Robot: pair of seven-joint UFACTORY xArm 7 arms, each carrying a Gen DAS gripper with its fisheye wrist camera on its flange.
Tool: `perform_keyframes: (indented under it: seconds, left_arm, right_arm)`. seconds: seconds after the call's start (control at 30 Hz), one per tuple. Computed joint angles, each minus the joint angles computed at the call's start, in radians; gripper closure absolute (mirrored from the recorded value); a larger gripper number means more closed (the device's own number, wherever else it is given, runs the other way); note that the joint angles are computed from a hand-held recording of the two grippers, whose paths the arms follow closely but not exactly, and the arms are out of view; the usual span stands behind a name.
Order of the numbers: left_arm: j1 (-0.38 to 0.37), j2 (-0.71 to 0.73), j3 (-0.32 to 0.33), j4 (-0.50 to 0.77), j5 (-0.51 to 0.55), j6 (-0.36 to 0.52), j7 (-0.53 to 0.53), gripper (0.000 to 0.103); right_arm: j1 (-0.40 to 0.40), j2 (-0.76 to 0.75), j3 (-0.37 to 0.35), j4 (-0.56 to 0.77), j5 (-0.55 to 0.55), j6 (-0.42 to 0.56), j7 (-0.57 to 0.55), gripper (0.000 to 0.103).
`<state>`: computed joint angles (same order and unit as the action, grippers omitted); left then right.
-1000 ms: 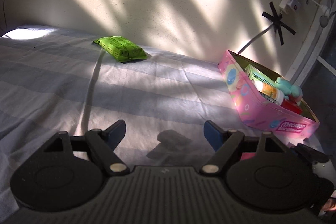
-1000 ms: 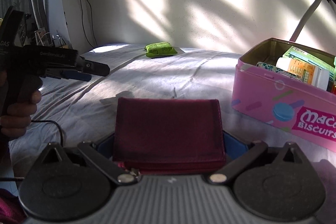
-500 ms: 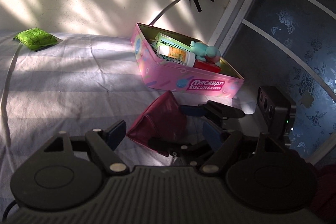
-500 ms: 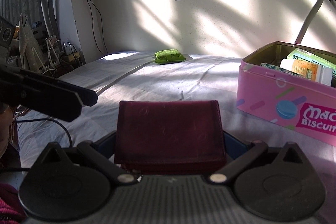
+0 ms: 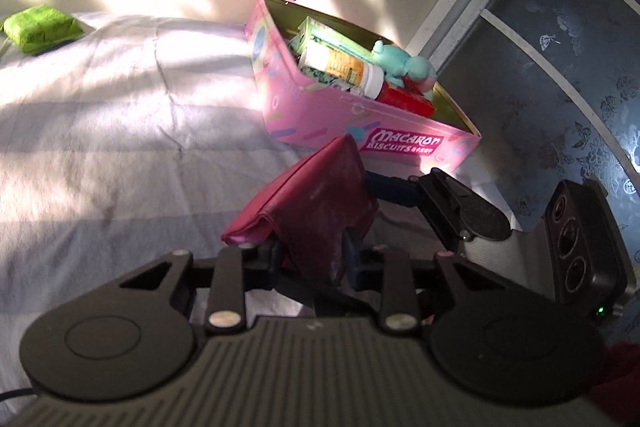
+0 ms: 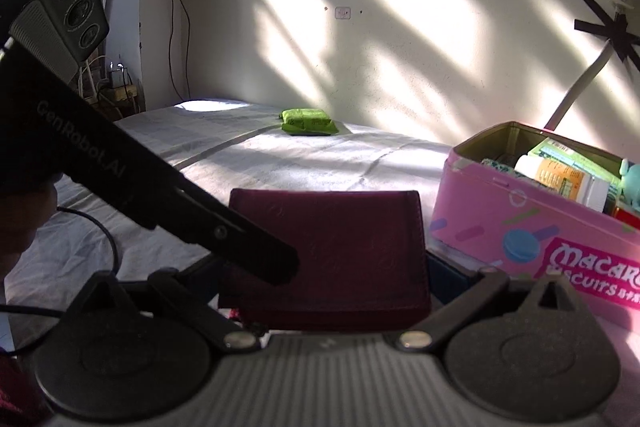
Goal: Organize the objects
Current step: 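Carry the pink wallet into the tin and open the right gripper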
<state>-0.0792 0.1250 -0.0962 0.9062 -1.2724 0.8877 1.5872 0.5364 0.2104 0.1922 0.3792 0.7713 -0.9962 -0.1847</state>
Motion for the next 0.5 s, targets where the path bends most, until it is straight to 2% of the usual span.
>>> perform_keyframes:
  seconds: [0.13, 0.23, 0.4, 0.5]
  left_arm:
    - [-0.032, -0.038, -0.024, 0.031, -0.091, 0.004, 0.098, 0.07]
    - [-0.082, 0.005, -0.051, 0.108, -0.122, -0.043, 0.104, 0.07]
    - [-0.162, 0.131, -0.112, 0.262, -0.079, -0.146, 0.059, 0.07]
    - [-0.208, 0.196, -0.151, 0.332, -0.034, -0.235, 0.018, 0.064]
  right_arm:
    - [0.009, -0.016, -0.011, 0.01, 0.099, -0.134, -0.081, 0.001]
    - [-0.019, -0.015, -0.026, 0.029, 0.158, -0.191, -0.144, 0.001]
    - [-0.114, -0.015, -0.062, 0.023, 0.179, -0.185, -0.109, 0.001]
    - [-0.175, -0.015, -0.086, 0.021, 0.176, -0.136, -0.082, 0.001]
